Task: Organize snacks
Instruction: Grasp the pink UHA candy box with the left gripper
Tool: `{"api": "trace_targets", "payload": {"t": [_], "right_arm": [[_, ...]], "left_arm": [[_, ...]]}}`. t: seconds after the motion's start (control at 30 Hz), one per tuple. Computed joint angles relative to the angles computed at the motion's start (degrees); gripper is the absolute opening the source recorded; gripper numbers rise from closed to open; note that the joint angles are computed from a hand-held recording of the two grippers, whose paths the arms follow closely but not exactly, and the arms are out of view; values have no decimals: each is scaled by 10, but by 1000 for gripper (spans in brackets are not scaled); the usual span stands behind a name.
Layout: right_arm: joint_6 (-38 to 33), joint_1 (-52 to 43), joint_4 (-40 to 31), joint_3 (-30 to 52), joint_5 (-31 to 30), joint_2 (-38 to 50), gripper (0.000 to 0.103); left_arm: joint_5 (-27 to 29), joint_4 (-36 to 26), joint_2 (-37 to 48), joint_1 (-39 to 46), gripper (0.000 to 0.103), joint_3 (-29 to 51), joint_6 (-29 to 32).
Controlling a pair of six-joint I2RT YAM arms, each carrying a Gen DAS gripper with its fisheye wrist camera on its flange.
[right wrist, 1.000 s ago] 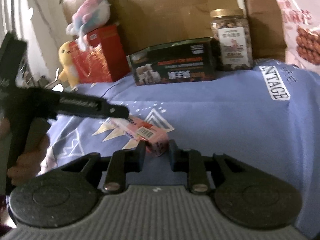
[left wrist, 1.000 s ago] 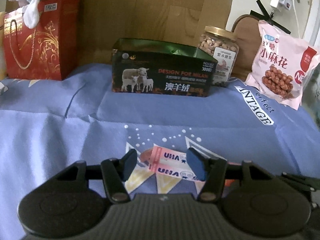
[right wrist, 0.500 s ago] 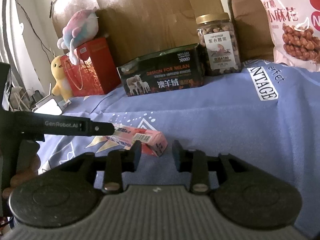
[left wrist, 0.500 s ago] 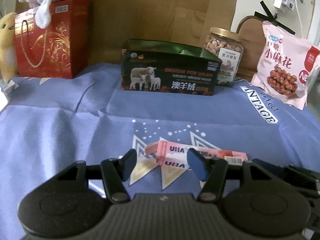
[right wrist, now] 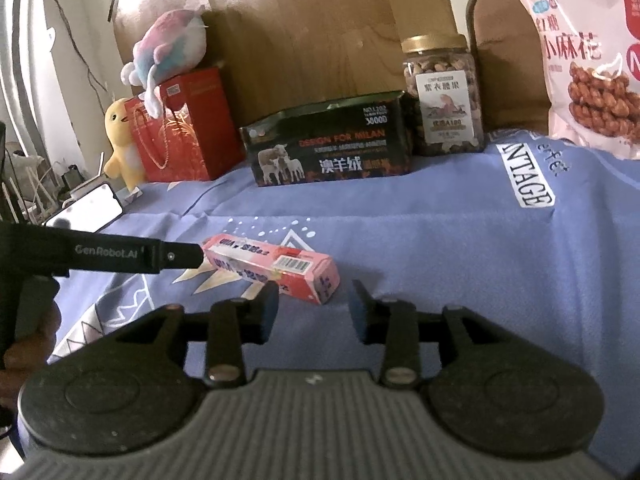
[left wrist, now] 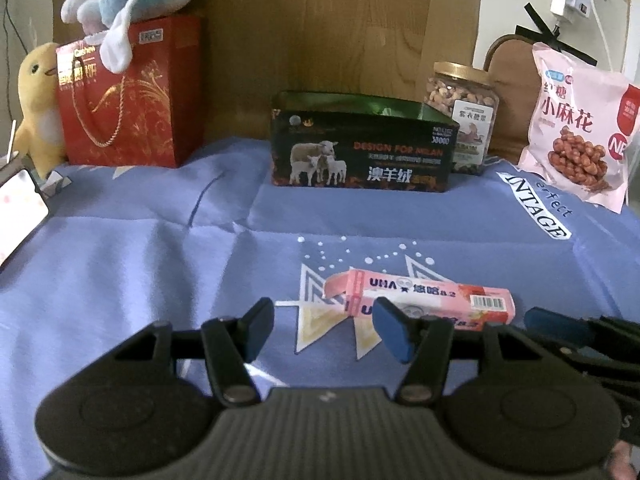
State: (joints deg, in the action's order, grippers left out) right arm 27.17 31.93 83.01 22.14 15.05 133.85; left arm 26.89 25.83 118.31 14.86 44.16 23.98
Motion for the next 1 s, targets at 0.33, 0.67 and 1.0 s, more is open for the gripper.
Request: {"api": "trace_targets", "payload": {"t": [0.33,0.67,1.0], "right_arm": [[3,2,7,0,4,4,46],[6,7,9,0,11,4,46],[6,6,11,-1,10,4,46]], "left_arm": [[-9,22,3,2,57,-7,3],[-15,35,6,6,58,-8,5],[-26,58,7,5,59,-17,7]]}}
